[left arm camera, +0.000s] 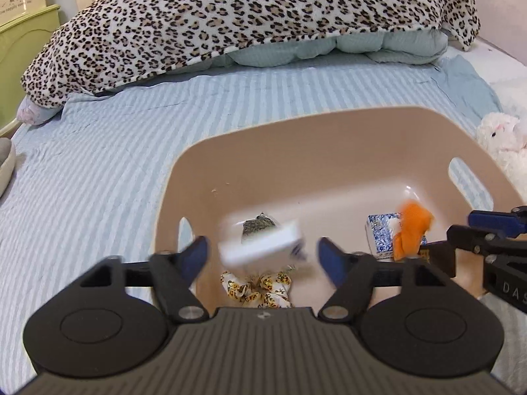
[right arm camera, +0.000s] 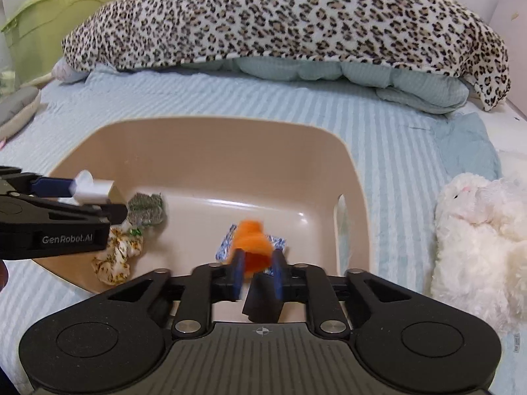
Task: Organize objects
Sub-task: 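Lift both held items over the basket and open both grippers, then grasp the beige hair clip with the right gripper while the left grasps the Hello Kitty box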
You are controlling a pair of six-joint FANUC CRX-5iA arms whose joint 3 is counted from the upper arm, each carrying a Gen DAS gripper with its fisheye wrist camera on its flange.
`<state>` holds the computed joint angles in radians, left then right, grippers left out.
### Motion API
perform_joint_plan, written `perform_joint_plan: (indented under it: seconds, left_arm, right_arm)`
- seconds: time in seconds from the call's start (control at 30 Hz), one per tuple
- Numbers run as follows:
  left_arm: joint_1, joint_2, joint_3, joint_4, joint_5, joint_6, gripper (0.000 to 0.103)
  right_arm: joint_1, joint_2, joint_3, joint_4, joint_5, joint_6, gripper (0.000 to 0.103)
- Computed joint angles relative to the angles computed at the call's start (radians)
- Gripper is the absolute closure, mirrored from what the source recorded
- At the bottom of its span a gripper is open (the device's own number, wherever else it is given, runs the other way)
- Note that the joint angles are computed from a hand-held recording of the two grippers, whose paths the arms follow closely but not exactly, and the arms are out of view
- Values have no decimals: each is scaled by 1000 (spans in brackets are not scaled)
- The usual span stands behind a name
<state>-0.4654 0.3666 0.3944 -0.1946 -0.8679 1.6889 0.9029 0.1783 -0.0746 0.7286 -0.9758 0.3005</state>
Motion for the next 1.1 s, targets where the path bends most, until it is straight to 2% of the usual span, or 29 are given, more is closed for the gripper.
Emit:
perform_joint_plan:
  seconds: [0.07, 0.13, 0.2, 0.37, 0.7, 1.1]
  left_arm:
    - [-1, -18, -9, 2, 11, 8, 21]
    - [-4, -39, -18, -6, 11, 17, 21]
    - [-7, -61, -32, -16, 13, 26, 20]
    - [-4, -131, -102, -13, 31, 30, 19]
    - [17, -227, -246, 3, 34, 20, 17]
    - [8, -173, -297, 41, 1, 7, 17]
  right_arm:
    - [8, -17, -13, 23, -4, -32, 51]
    - [16, -38, -26, 43, -6, -52, 47]
    - [26, -56, -36, 58, -13, -66, 37]
    - [71, -90, -50, 70, -52, -75, 27]
    - [146, -122, -80, 29, -109, -98, 23]
    - [142, -75, -93, -88, -116, -100, 23]
